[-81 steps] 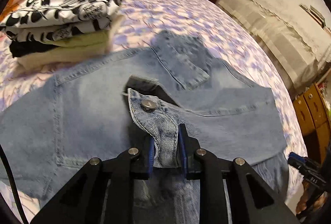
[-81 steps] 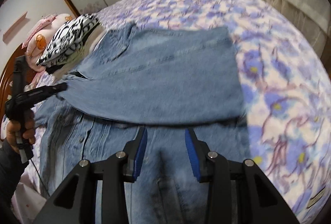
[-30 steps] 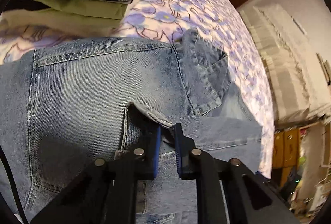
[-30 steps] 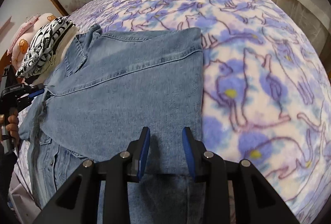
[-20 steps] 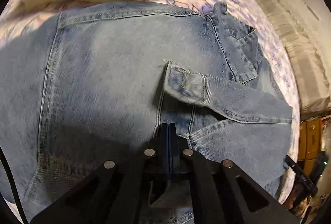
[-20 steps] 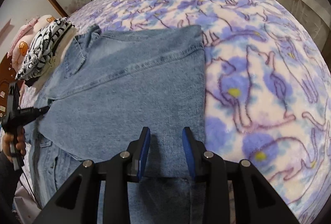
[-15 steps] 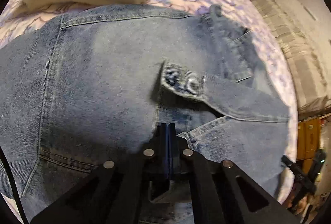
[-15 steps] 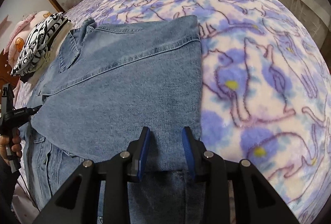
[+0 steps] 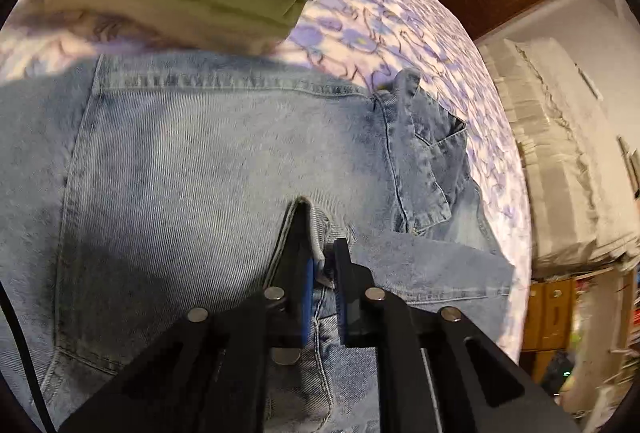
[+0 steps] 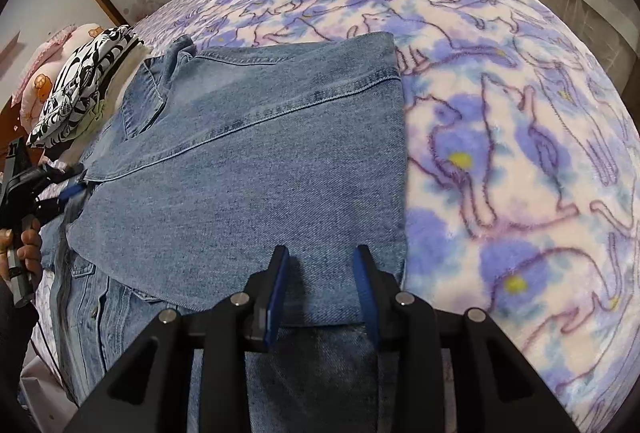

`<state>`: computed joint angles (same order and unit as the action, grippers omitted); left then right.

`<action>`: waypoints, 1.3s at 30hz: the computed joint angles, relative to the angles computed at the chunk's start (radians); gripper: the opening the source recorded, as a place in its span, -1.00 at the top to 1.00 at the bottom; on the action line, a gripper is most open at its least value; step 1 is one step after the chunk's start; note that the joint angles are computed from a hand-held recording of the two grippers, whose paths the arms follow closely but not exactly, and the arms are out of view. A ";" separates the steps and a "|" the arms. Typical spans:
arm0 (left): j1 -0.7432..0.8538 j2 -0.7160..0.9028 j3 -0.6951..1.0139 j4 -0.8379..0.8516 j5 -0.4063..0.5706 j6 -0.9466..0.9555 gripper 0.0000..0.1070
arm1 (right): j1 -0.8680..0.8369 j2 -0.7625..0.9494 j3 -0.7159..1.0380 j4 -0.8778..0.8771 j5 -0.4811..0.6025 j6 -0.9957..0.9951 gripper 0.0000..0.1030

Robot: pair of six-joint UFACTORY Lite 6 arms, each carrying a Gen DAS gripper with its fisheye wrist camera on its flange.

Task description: Fold large clothes

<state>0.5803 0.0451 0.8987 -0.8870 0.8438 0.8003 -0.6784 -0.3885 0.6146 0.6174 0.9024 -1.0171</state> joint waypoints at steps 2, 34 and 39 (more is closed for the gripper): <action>-0.046 -0.094 -0.056 0.046 -0.081 -0.002 0.91 | -0.009 -0.004 -0.003 0.008 0.005 -0.013 0.35; -0.175 -0.533 -0.433 0.429 -0.239 -0.129 0.36 | 0.019 -0.123 -0.077 -0.022 -0.035 -0.018 0.35; -0.225 -0.750 -0.453 0.621 -0.172 -0.377 0.28 | -0.029 -0.175 -0.056 0.004 0.073 -0.027 0.35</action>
<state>0.3558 -0.7044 0.4454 -0.2663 0.6720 0.4229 -0.7075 -0.5632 0.5584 0.6216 0.9757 -1.0438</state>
